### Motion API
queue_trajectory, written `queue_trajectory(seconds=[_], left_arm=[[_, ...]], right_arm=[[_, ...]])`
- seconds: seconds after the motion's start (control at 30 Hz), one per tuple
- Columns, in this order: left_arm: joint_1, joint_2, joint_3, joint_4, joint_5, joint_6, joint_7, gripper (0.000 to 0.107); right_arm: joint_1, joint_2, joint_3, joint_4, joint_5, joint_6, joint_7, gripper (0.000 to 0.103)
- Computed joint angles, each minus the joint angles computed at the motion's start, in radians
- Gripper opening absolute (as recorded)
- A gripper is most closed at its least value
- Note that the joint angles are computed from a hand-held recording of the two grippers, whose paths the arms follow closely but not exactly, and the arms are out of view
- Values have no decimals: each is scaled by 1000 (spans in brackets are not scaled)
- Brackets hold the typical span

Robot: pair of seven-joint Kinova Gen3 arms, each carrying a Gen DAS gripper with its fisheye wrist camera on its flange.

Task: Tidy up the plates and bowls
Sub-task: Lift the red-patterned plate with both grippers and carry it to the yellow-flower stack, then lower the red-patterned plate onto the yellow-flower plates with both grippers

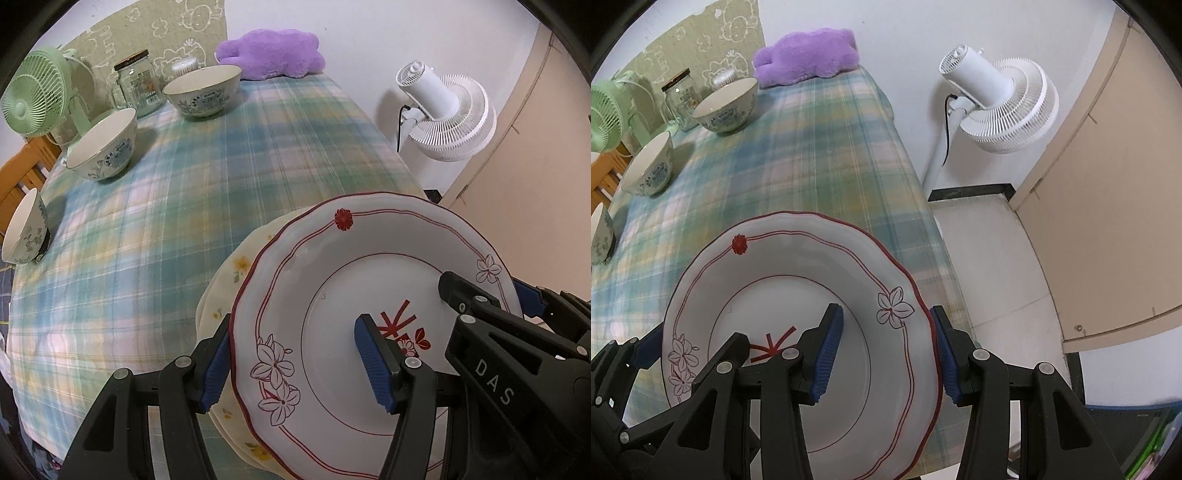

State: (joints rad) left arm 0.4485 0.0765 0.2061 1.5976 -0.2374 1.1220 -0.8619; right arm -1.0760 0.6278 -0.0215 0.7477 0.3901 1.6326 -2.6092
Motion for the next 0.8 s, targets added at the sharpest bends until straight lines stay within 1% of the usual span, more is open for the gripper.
queue_trajectory(seconds=[0.4,0.6,0.63,0.67,0.73,0.77,0.8], left_arm=[[25,38,-5,-18,-15,23,6,66],[30,45,-8,-25,-16,25,11,66],[31,46,-8,-26,-15,27,11,66],[31,46,-9,-28,-15,28,9,66],[38,50,-8,-33,-27,34,17,66],[41,52,-8,-34,-33,34,19,66],[42,51,-9,-32,-36,33,18,66]], right_arm=[[32,-25,-19,80,-32,-49,-29,51],[51,-30,-29,83,-52,-58,-13,51],[68,-39,-49,95,-58,-70,-7,51],[71,-40,-51,92,-60,-66,-2,51],[44,-35,-15,72,-49,-27,21,51],[41,-40,-14,76,-44,-24,31,51],[48,-55,-31,94,-35,-38,31,43]])
